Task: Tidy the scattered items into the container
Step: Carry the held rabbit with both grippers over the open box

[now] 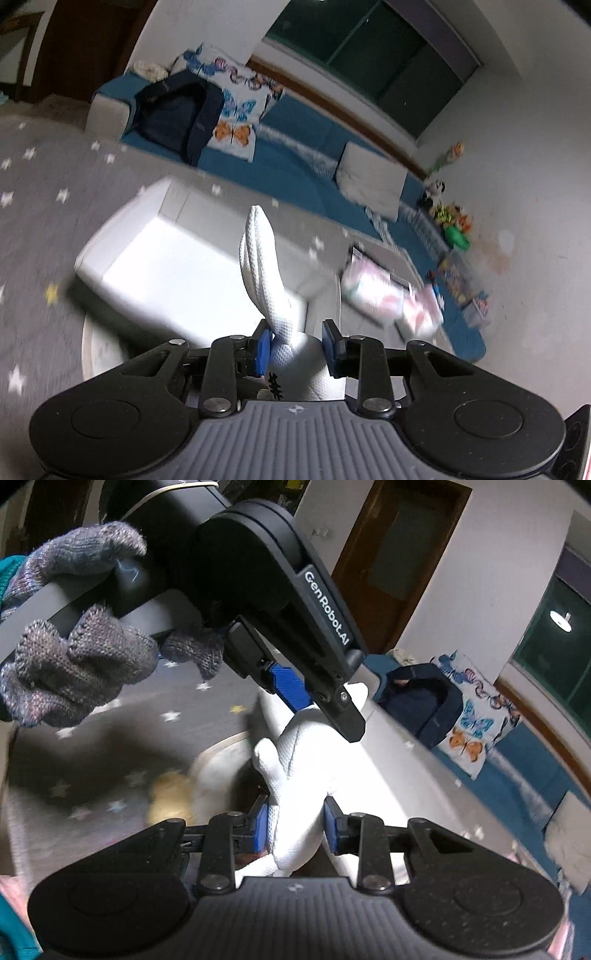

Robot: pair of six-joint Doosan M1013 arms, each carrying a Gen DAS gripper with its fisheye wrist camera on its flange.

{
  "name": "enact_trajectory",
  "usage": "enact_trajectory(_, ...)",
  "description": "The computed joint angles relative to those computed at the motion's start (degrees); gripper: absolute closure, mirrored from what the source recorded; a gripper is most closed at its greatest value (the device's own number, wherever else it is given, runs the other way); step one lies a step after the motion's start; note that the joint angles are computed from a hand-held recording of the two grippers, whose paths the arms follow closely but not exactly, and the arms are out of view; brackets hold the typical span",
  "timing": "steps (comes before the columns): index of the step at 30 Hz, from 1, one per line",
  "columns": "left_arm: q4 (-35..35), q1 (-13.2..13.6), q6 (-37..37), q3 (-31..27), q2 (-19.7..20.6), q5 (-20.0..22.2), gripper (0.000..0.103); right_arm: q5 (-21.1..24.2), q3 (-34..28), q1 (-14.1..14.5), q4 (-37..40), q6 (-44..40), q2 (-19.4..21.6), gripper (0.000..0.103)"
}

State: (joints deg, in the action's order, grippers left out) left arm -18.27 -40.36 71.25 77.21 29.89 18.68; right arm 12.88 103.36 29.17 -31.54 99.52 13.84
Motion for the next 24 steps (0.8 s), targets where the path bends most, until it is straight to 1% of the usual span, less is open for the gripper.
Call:
enact_trajectory(4, -3.0, 1.1, 1.8, -3.8, 2.7, -0.9, 0.071, 1.0, -3.8, -1.7, 2.5, -4.6, 2.5, 0.073)
enact_trajectory(6, -4.0, 1.6, 2.0, -5.7, 4.4, -1.0, 0.071, 1.9, -6.0, -2.7, 5.2, -8.3, 4.1, 0.073)
enact_trajectory(11, -4.9, 2.6, 0.5, -9.9, 8.6, 0.5, 0.072, 5.1, -10.3, -4.1, 9.5, -16.3, 8.4, 0.073)
enact_trajectory(14, -6.3, 3.3, -0.8, -11.5, 10.5, 1.6, 0.072, 7.1, -12.5, -4.9, 12.5, -21.1, 10.8, 0.073)
enact_trajectory(18, -10.6, 4.0, 0.2, -12.1, 12.2, 1.5, 0.073, 9.7, -15.1, -5.6, 14.2, -25.2, 13.7, 0.073)
enact_trajectory(21, -9.7, 4.0, -1.6, -12.2, 12.8, 1.5, 0.073, 11.3, -16.5, -6.0, 15.6, -27.9, 15.1, 0.073)
enact_trajectory(23, -7.8, 4.0, -3.9, -12.5, 13.0, 2.4, 0.073, 12.6, -17.3, -6.4, 17.6, -30.1, 15.9, 0.072)
enact_trajectory(24, -6.7, 3.9, -5.2, -12.6, 13.1, 2.9, 0.073, 12.8, -17.5, -6.5, 18.0, -30.5, 16.2, 0.069)
